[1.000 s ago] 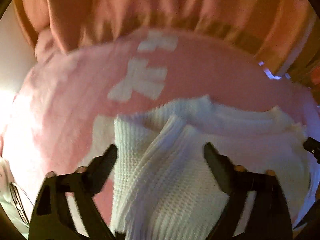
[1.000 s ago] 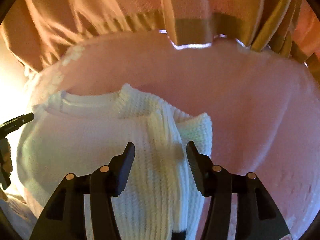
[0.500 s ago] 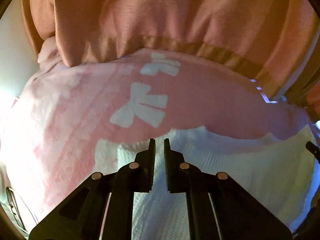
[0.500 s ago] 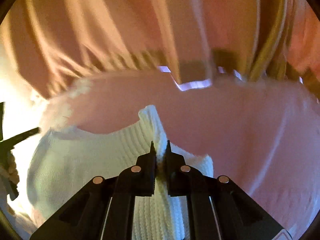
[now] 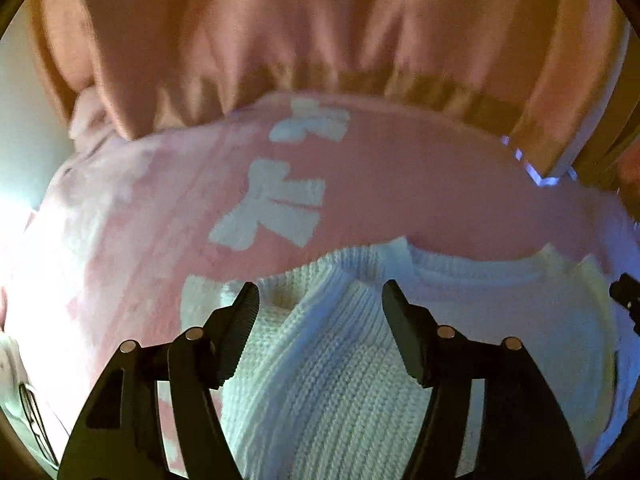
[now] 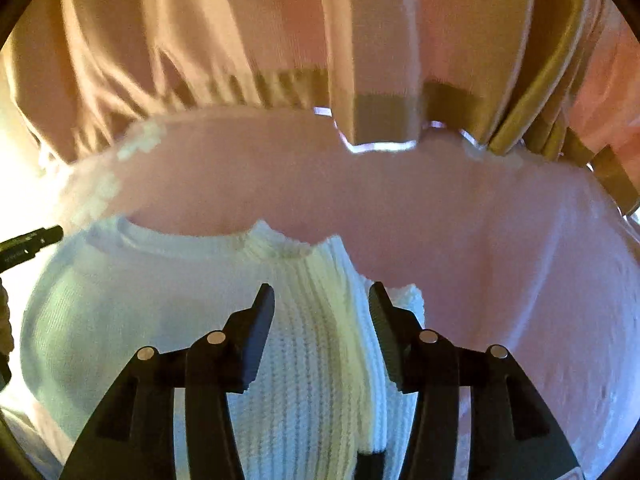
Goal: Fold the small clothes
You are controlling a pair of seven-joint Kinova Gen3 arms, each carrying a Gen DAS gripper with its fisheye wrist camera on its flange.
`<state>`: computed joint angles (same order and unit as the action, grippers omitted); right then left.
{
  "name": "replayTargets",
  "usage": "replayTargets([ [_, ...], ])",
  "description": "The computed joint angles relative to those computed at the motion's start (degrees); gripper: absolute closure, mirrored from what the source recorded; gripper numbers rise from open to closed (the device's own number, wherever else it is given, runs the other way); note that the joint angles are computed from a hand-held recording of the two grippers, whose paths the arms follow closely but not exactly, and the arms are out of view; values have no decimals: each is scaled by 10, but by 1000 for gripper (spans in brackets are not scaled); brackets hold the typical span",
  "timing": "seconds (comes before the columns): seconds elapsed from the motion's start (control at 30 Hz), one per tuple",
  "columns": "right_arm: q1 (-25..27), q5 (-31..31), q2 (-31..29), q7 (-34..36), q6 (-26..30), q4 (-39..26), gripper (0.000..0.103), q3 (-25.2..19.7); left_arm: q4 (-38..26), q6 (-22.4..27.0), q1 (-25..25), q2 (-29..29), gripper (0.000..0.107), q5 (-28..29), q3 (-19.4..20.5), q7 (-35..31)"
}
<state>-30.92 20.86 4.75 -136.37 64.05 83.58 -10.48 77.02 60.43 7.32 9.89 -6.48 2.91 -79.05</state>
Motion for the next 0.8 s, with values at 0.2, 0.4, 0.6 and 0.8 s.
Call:
replayTargets([
  [0.2,81,-35,39,59,7,-13,94,-52,-42,52,10,56,62,0,-13,24],
  [0.4,70,-44,10,43,-40,-11,96,-28,-37,11,22,39,100,-8,-3,30],
  [0.6,125,-74,44,35,-13,-11,95,-54,-60,13,38,73,100,-47,-17,80],
  [0.8,30,18,-9,-4,6,-20,87,-21,-60,17,23,41,93,-20,-12,97],
])
